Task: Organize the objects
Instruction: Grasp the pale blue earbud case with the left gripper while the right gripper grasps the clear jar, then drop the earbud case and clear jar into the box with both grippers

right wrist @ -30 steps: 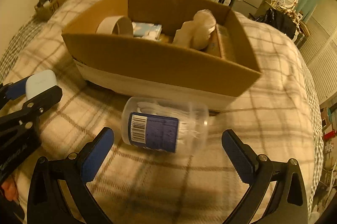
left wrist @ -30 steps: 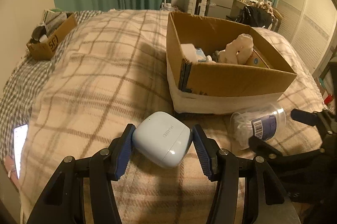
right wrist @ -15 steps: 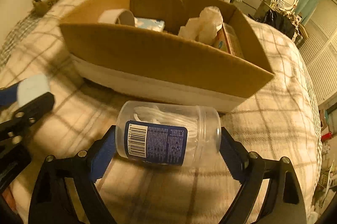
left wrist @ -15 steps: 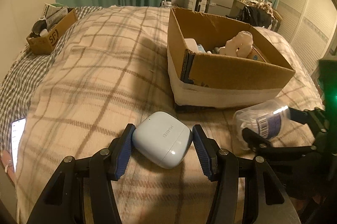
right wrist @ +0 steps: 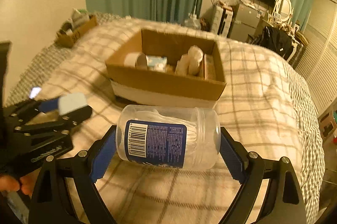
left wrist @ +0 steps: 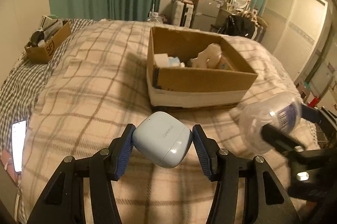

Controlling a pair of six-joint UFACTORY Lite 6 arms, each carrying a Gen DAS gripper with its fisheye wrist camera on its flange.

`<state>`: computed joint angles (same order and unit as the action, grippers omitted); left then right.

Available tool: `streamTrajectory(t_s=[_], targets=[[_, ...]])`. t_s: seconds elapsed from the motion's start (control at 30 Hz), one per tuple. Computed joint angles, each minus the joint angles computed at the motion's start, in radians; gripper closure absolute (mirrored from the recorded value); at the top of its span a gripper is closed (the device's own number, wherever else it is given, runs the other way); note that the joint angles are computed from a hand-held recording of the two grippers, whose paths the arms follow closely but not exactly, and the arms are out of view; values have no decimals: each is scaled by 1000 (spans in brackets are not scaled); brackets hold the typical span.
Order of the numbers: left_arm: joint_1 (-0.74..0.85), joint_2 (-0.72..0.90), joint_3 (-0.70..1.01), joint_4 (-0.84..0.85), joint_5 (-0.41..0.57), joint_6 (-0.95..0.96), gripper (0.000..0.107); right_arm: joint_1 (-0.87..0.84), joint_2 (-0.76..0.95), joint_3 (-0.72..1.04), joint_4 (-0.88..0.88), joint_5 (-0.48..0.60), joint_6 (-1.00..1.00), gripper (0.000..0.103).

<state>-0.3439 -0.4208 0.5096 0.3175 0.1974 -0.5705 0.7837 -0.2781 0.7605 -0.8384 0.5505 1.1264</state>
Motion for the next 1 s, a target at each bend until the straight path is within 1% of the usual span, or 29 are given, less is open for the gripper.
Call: streamTrajectory(t_s=[0.03,0.13,0.17,0.2,0.33,0.4,0.47,0.53,0.63,0.67,0.77,0.9,0.97,1.0], targets=[[2,-11,17,-53,18,59,50,11,-64,-13,19,26,-24,13],[25,-23,83,-228,62,260,50,25,-146,24,45,92,-95,13],[31,-23,107,-244,76,286,50,24,-166,38,55,107,-122,13],[29,-16,137,-217,89,271,50,8,-177,67,73,113,-170,13],[-8,48,274,19,132,87,50,-80,-144,194,140,90,-320,13],[-14,94,338,51,138,76,50,-138,-99,267,203,61,-418,13],[1,168,424,-15,129,146,50,-206,-28,354,304,24,-543,13],[13,259,520,-43,122,171,50,-265,62,447,388,-1,-642,13],[21,393,646,-61,122,196,50,-325,192,574,486,-18,-755,13],[25,456,703,-87,123,224,50,-352,248,624,541,-25,-811,13],[40,611,832,-153,121,296,50,-396,421,777,626,-21,-900,13],[53,807,979,-147,103,314,50,-453,613,917,754,-32,-1041,13],[62,896,1036,-194,84,390,50,-489,705,980,855,-46,-1151,13],[67,943,1068,-254,80,463,50,-503,750,1016,895,-45,-1195,13]])
